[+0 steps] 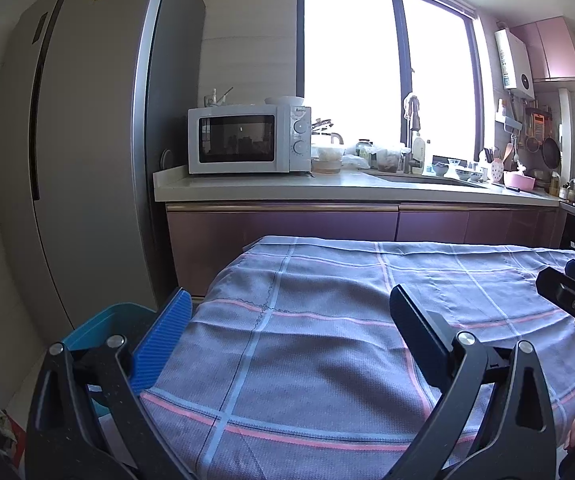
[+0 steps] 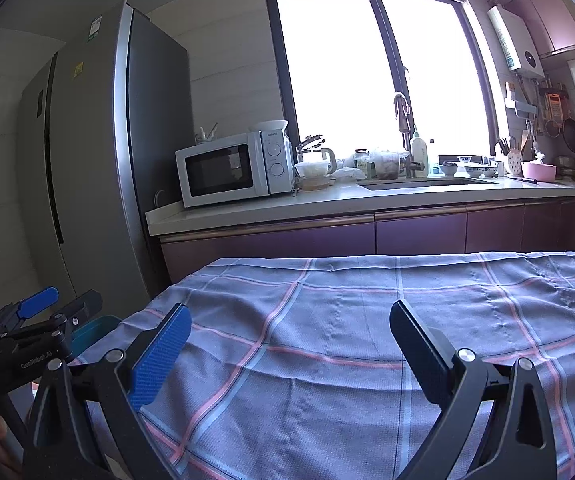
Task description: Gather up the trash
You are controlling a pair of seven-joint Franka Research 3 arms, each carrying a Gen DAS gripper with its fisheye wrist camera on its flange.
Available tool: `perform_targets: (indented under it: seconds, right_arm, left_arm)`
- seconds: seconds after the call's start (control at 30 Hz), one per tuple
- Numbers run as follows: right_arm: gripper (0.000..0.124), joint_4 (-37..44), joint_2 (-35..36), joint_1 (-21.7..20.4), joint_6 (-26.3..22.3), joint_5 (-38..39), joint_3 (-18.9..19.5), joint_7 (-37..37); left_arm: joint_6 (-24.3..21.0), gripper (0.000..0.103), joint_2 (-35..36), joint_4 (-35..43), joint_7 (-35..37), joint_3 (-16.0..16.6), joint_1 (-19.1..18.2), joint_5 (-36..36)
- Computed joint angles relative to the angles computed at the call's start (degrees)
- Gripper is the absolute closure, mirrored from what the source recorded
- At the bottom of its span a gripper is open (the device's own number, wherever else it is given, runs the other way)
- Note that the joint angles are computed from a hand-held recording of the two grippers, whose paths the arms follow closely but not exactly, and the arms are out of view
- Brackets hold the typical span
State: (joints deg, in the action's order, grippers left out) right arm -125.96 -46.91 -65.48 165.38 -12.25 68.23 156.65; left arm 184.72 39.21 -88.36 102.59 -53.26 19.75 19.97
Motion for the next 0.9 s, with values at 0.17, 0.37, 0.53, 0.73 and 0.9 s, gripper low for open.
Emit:
perform_targets:
  seconds: [0.17, 0.37, 0.53, 0.73, 0.9]
  right_arm:
    - [0.028, 0.1, 0.6, -0.1, 0.2, 0.0, 0.2, 0.0]
    - [0.028, 0.1, 0.8, 0.0, 0.2, -0.1, 0.3, 0.1]
    - [0.028, 0.2, 1.0, -0.2, 0.2, -0.2, 0.4, 0.1]
    - [0.028, 0.3, 1.1, -0.4, 0.3, -0.1, 0.5, 0.0]
    - [0.028, 0.3, 1.1, -0.5, 0.5, 0.0, 0.6, 0.0]
  left_arm:
    - [-0.3, 0.006, -0.2, 0.0, 0.0, 0.5, -0.3, -0.3]
    - [-0.5, 0.006, -0.6, -0.1, 0.0, 0.8, -0.4, -0.8]
    - [-0.6, 0.006, -0.6, 0.1, 0.1, 1.1, -0.7, -1.3]
    - [-0.9, 0.006, -0.5, 0.5, 0.5, 1.2, -0.9, -1.8]
    - [-0.7, 0.006, -0.8, 0.5, 0.6, 1.8, -1.4, -2.4]
